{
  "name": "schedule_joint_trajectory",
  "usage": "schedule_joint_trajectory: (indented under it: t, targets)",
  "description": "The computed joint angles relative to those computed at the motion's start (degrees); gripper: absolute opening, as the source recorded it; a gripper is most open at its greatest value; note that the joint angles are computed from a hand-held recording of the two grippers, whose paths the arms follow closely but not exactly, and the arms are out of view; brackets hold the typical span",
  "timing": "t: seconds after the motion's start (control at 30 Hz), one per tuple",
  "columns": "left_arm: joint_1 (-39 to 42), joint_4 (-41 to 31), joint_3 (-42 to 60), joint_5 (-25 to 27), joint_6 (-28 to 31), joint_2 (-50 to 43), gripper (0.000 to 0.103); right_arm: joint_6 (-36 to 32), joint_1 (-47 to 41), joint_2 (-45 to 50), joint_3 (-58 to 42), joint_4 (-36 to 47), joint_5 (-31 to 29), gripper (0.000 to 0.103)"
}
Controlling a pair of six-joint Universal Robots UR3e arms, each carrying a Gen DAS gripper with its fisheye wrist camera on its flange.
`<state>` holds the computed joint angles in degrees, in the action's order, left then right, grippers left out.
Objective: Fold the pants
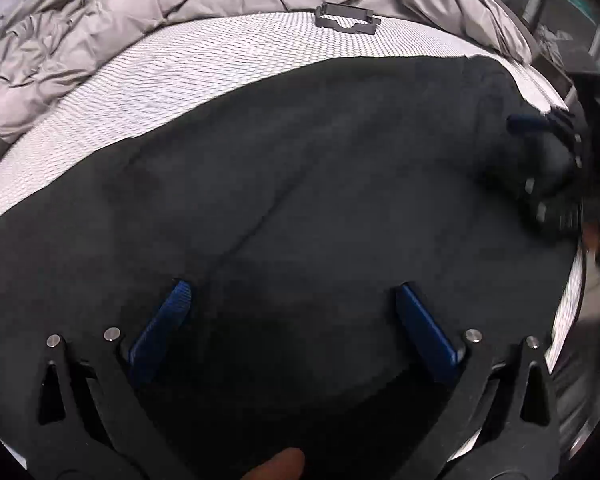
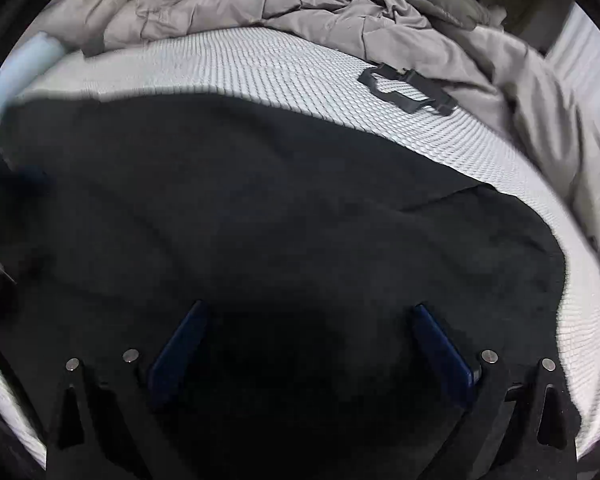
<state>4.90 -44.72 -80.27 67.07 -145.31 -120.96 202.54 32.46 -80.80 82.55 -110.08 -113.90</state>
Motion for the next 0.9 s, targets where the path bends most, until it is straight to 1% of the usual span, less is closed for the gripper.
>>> schedule_joint_trajectory:
  t: [0.03, 0.07, 0.1, 0.13, 0.17, 0.2, 0.27, 0.3, 0.33, 0.4, 0.47, 0.5, 0.53, 0.57, 0.6, 0.63, 0.67, 0.7, 0.77, 0.8, 0.83, 0.87, 0.9]
  targets:
    - [1.7, 0.4, -1.9, -0.9, 0.8, 1.2, 0.102, 1.0, -1.6, -3.9, 3.8, -0.3, 0.4, 0.102]
    - [4.6, 0.1, -4.3, -3.0, 2.3, 2.8, 0.102, 1.9, -2.7, -7.0, 6.8, 0.0, -0.4, 0.102]
    - [6.7, 0.5, -6.5, -3.9, 3.4, 4.0, 0.102, 4.0, -3.7, -10.0, 9.3, 2.1, -3.5, 0.102]
    - [7.8, 2.0, -8.2, -3.5, 3.7, 4.8, 0.102, 5.0, -4.6, -13.0, 12.4, 2.8, -5.6, 0.102]
    - [8.6, 3.1, -9.5, -3.2, 3.4, 5.7, 0.102, 6.6, -5.9, -16.8, 15.8, 4.3, -7.6, 0.102]
    - [9.3, 4.3, -10.9, -2.8, 1.8, 6.8, 0.102, 7.9, -6.2, -18.4, 16.9, 5.7, -8.9, 0.102]
    - [10.0, 3.4, -11.4, -3.9, -0.5, 8.3, 0.102, 10.6, -6.1, -20.5, 16.4, 8.4, -9.0, 0.103]
    - [10.3, 1.7, -12.1, -6.6, -0.5, 9.9, 0.102, 12.3, -5.1, -20.4, 15.1, 9.9, -9.2, 0.103]
    - [9.9, 1.1, -13.0, -8.7, -0.1, 11.2, 0.102, 14.1, -2.5, -19.2, 12.8, 9.5, -9.4, 0.103]
    - [7.5, 1.0, -15.4, -12.1, 0.9, 13.6, 0.102, 12.4, 1.8, -17.2, 10.9, 4.7, -7.2, 0.103]
    - [5.2, -0.3, -17.0, -14.2, 2.4, 14.8, 0.102, 8.1, 5.7, -11.4, 7.1, -0.5, -5.1, 0.103]
    - [2.4, -1.7, -16.4, -13.4, 3.1, 14.1, 0.102, 5.9, 7.5, -7.7, 4.4, -2.1, -3.3, 0.103]
    - [0.2, -2.1, -16.0, -11.3, 3.3, 13.3, 0.102, 4.7, 8.6, -4.8, 2.4, -2.3, -1.4, 0.102]
    - [-1.7, -1.0, -16.2, -8.9, 3.0, 12.6, 0.102, 3.3, 9.8, -1.6, 0.2, -1.2, -0.5, 0.102]
    - [-3.7, 4.3, -18.7, -5.4, 2.7, 12.4, 0.102, 3.4, 10.6, -0.6, -0.2, -0.1, -1.4, 0.102]
    - [-4.1, 7.4, -20.7, -4.7, 3.2, 12.7, 0.102, 4.2, 10.8, -1.5, 1.6, 0.4, -2.4, 0.102]
    - [-3.8, 10.1, -23.0, -5.0, 4.2, 13.4, 0.102, 5.1, 10.1, -4.0, 4.3, 0.1, -2.1, 0.102]
    - [-2.9, 10.9, -24.7, -6.1, 5.3, 14.3, 0.102, 7.4, 8.6, -8.4, 7.9, 1.1, -2.3, 0.102]
    - [-1.8, 10.1, -25.4, -6.8, 6.3, 15.1, 0.102, 16.2, 8.2, -16.2, 12.8, 8.7, -7.6, 0.102]
    - [-1.4, 10.3, -26.4, -6.8, 6.8, 15.9, 0.102, 16.8, 6.0, -20.0, 15.6, 10.1, -8.6, 0.102]
    - [-1.1, 10.4, -27.0, -6.8, 7.1, 16.2, 0.102, 21.0, 4.4, -25.5, 19.1, 13.6, -9.5, 0.102]
    - [-0.9, 10.8, -27.7, -6.8, 7.1, 16.7, 0.102, 22.7, 3.5, -28.6, 21.2, 14.2, -9.3, 0.102]
    - [-1.1, 10.9, -27.3, -6.6, 7.0, 16.4, 0.102, 23.8, 1.8, -33.8, 24.9, 13.5, -7.7, 0.101]
